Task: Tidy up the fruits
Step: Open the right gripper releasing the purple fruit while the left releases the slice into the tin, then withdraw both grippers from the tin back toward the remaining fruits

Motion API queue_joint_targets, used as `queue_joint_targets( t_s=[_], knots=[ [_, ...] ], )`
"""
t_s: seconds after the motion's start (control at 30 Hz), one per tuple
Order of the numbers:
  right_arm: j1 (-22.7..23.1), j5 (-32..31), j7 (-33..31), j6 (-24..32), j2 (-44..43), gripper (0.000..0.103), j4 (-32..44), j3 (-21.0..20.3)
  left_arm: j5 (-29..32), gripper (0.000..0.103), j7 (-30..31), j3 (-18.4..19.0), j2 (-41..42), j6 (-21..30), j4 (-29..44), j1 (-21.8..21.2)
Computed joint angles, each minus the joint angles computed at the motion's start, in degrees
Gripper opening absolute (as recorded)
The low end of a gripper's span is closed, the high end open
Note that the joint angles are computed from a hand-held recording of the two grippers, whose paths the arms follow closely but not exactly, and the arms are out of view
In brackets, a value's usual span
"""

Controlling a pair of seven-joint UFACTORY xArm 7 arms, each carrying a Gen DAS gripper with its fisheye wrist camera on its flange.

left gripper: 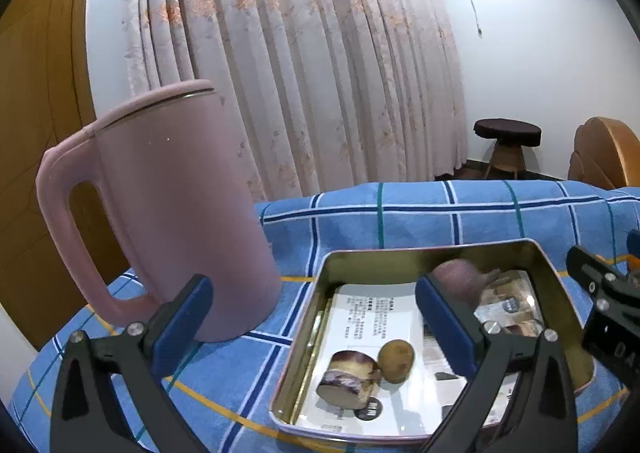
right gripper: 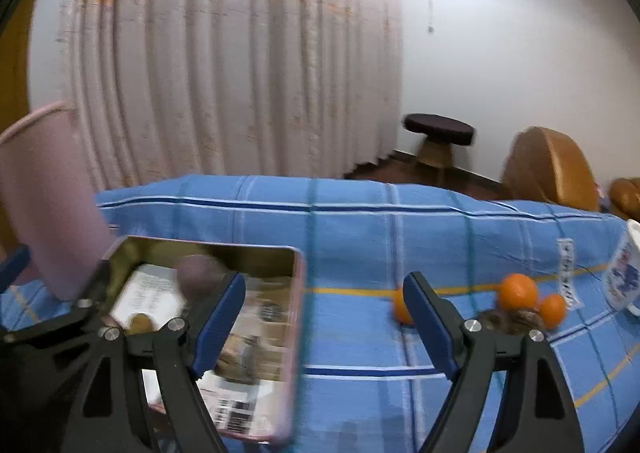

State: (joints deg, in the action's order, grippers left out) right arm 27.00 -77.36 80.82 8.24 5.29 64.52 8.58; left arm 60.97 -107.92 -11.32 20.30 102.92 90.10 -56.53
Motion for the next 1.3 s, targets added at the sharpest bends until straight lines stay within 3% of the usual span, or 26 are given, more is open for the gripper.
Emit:
queue_joint_targets(
  t_s=[0.13,0.43,0.6,0.77,1.13,1.3],
  knots=[
    [-1.3,4.0,-2.8,-0.7,-0.9,0.082,-1.8,-0.7,1.0,0.103,-0.4,0.0,0.6,-1.6,0.6,-0.3],
    [-5.0,3.0,-2.4,-1.1,-4.0,0.082,-5.7,-0.7,2.9,0.103,2.1,1.3,4.4,-4.5,5.6,-2.6],
    [-7.4,6.1,-5.2,-2.2,-4.8,0.082,-7.4,-0.5,3.1,0.103,4.7,3.0,8.0,-5.2,10.4,-4.6],
    [-9.2,5.3,-4.7,-2.7,-5.7,0.082,-8.6,-0.5,2.8,0.103,6.9,5.2,11.0,-5.8,15.0,-6.7],
    [-13.4,7.5,-8.1,-4.9,-7.3,0.082,-11.0,-0.7,-0.1,0.103,15.3,11.4,21.4,-7.9,31.1,-10.8],
    [-15.6,8.6,-10.3,-6.3,-7.8,0.082,-11.8,-0.9,-3.1,0.103,20.5,14.6,28.5,-8.3,42.4,-11.9]
  ],
)
